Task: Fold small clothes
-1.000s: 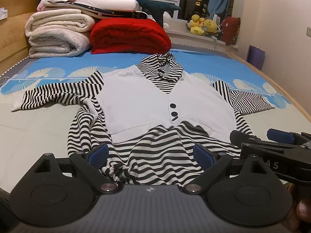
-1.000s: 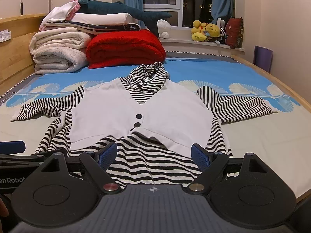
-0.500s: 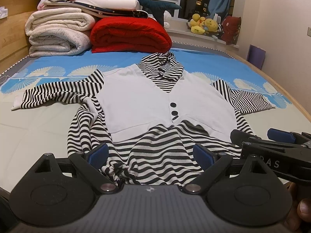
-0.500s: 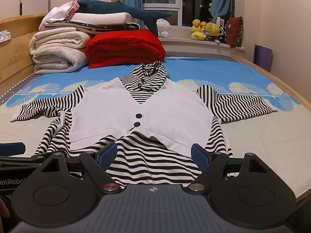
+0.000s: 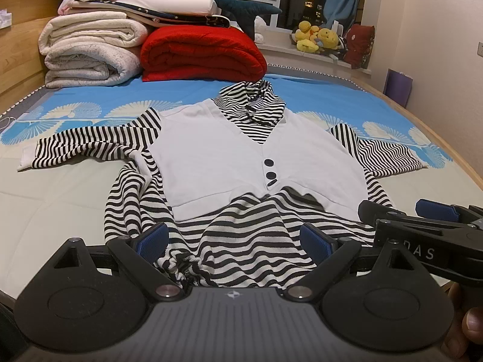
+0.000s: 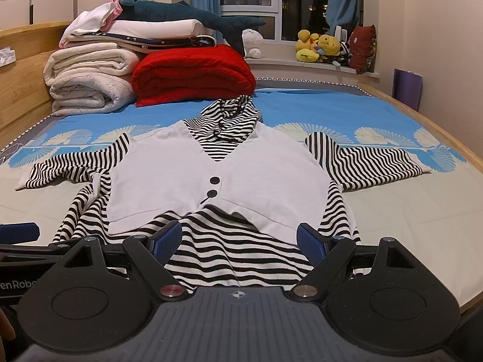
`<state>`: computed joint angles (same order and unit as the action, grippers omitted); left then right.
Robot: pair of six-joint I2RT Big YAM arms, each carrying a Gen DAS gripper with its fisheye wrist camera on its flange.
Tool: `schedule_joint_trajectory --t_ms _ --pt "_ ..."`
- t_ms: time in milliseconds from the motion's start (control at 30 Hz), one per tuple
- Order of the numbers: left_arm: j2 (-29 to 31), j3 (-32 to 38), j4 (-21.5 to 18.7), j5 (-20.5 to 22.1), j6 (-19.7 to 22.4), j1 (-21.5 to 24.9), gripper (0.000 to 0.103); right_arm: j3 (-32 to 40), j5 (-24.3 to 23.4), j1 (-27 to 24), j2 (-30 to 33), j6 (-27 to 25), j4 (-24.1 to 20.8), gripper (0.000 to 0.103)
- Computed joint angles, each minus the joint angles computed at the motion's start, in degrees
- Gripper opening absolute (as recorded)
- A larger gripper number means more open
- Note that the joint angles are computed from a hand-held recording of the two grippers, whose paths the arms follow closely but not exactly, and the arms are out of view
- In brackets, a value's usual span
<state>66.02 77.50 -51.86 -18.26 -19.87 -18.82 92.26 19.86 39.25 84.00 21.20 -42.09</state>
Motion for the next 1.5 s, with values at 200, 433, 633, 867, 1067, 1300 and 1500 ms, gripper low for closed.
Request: schedule_joint_trajectory --t_ms 200,433,633,867,1067,1300,1500 --pt "0.21 0.01 0.63 -1.36 0.71 -0.58 0.096 0.07 -0.16 -0.25 0.08 0.41 -0.12 0.084" --pt "0.74 1.13 0.66 -2.12 2.24 -0.61 0.063 0.27 0.13 -0.35 0.01 0.38 0.21 0.085" --pt "3.98 8.15 2.32 -0.97 6.53 5.02 0.032 -1.19 2.46 -0.92 -1.42 2.55 3.24 0.084" --pt "17.71 25.88 3.12 4.91 7.81 16.39 0.032 -4.91 5.15 -1.81 -4.72 -2.17 12.43 0.084" --pt "31.62 42.51 -5.52 11.05 8.71 27.03 0.032 4.1 -1.74 -5.62 -0.99 -7.66 4.96 0.084" --pt "36.45 43.19 -9.83 11.26 1.86 36.43 0.032 29.33 -11.06 -9.23 14.92 -15.48 1.89 0.085" --pt "38.65 43.15 -12.06 13.85 -9.26 42.71 0.034 61.54 -17.37 -10.41 36.01 -17.28 -6.0 0.079"
